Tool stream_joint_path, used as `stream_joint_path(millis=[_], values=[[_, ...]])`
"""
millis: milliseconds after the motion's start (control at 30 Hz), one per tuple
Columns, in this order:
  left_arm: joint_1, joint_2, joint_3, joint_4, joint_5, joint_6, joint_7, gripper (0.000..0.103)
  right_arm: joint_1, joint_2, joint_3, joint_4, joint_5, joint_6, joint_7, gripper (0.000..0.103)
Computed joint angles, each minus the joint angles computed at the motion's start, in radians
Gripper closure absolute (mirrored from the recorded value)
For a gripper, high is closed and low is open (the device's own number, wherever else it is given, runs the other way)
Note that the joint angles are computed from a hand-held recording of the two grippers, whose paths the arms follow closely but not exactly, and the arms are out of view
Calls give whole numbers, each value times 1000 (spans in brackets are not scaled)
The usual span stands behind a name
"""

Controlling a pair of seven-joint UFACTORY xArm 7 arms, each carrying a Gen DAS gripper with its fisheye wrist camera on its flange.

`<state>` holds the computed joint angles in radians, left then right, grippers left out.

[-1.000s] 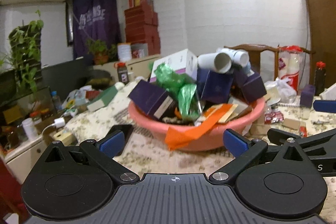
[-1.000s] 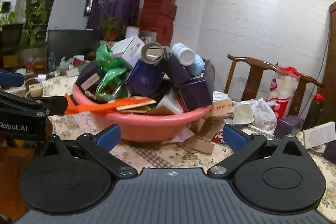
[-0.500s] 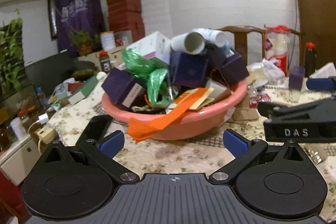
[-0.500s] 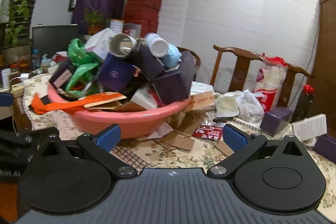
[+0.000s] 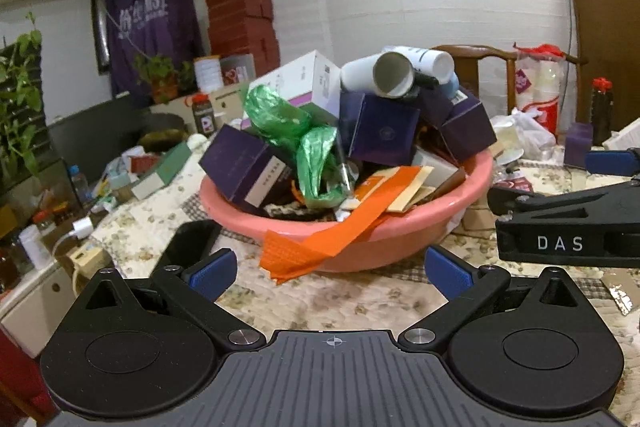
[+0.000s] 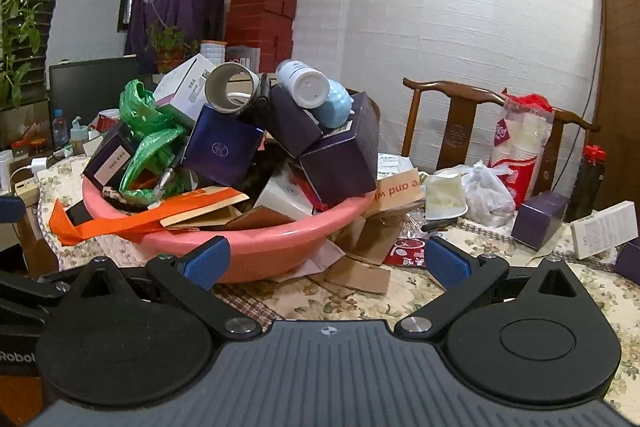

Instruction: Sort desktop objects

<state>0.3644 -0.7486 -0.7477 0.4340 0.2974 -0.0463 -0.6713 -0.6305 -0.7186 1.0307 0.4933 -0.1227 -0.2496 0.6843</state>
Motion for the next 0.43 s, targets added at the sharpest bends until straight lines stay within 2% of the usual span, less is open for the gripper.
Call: stream_joint_path(millis=[67, 200, 433], values=[[-2, 9, 0, 1, -1, 0, -2, 0, -5, 1, 5, 2, 3, -4, 2, 0], [37, -13, -43, 10, 10, 12, -17, 0, -6, 10, 9, 4, 4, -1, 1, 0], [36, -10, -36, 7, 14, 12, -27, 0, -8, 6, 18, 5, 2, 2, 9, 0]])
